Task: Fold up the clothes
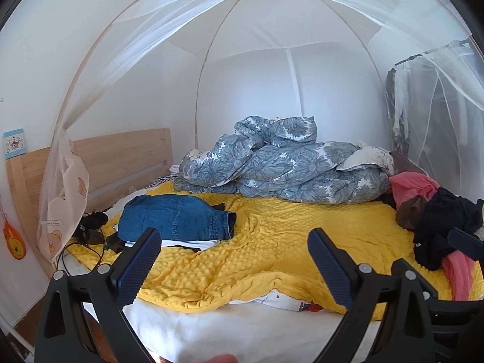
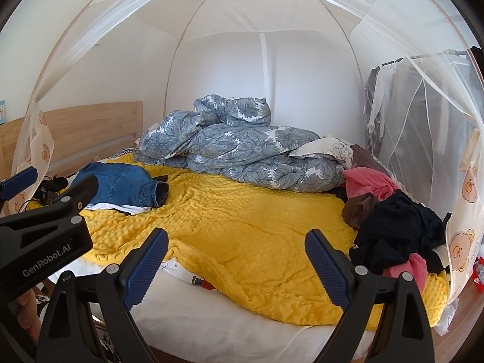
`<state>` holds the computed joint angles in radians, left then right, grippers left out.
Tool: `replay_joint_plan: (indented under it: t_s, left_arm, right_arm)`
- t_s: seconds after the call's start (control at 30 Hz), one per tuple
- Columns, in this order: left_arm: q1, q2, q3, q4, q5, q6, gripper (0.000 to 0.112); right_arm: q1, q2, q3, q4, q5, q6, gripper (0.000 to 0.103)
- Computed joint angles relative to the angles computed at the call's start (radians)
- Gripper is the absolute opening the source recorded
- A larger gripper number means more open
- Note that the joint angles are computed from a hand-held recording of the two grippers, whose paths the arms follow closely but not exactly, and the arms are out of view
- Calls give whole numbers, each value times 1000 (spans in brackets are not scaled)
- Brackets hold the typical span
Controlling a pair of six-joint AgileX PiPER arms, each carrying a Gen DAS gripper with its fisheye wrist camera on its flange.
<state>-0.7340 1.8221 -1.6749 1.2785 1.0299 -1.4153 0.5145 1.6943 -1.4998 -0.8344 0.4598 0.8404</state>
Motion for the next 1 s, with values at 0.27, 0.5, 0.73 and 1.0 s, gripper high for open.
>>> replay_joint_plan:
  t_s: [0.27,0.5,0.73,1.0]
  left_arm:
    - [7,1,2,1,19,-10,99]
    - [15,13,-15,-15,18,7,99]
    - [18,20,-22,-19,17,10,99]
    - [18,34,-42,-27,38,19,99]
  right_arm:
    - [-5,16,-12,44,-19,-44,94]
    - [-13,35,-31,94,-19,-92,94]
    - [-18,41,-33,108,-22,-105,94]
    - [-23,43,-34,127,-23,-121,94]
